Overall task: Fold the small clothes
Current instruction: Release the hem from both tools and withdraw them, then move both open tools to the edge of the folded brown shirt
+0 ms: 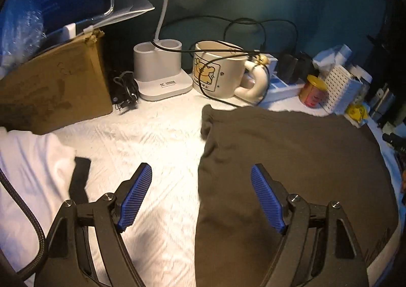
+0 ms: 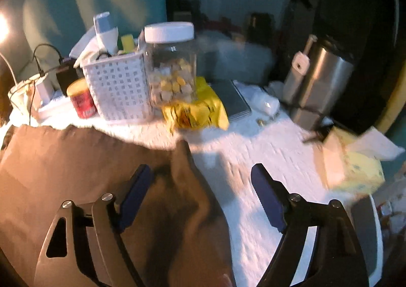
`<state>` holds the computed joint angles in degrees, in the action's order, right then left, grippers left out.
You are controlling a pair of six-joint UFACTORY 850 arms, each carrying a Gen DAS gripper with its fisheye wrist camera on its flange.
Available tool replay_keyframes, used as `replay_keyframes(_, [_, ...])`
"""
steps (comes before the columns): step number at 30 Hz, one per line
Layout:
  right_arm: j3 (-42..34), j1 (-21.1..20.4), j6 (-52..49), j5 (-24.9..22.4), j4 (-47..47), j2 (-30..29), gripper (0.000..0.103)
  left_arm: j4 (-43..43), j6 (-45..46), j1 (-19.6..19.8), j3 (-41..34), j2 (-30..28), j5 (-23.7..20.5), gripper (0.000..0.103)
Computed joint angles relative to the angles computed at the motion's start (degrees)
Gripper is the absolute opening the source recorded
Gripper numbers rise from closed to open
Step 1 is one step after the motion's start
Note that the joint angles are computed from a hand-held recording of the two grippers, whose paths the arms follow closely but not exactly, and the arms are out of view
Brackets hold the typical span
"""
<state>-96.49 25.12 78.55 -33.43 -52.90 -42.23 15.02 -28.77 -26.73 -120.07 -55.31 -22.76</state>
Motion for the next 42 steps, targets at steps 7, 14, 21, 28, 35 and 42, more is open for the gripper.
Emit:
replay_keyframes(7, [9.8,2.7,6.8,-1.8,-4.3,7.6,0.084,-8.6,7.6,-0.4,8.7,5.3,4.5,0.08])
replay_keyframes(14, [16.0,5.7,13.4,-7.8,-7.5,12.1,0.084,-16.8,15.7,-1.2,16.9,10.3,7.7,0.08])
replay_keyframes(21, [24.2,8.7,19.9,-7.9,-9.6,18.0,0.083,-26.9,23.7,-1.5,24.6,14.4,9.7,0.08])
replay_keyframes(28, [30.6,11.5,27.6,-4.6,-7.0,22.3,0.083,-27.4,24.6,-2.5,29.7,17.1,11.0,0.08])
replay_keyframes(35, [32.1,14.2,29.8,-1.2,-1.1,23.1,0.083,-30.2,28.3,-3.1,33.4,19.1,12.1,0.08])
replay_keyframes(42, [33.7,15.4,34.6,6.6,1.7,23.5,0.083,-35.1,32.7,-2.8,35.9,20.6,12.9,0.08])
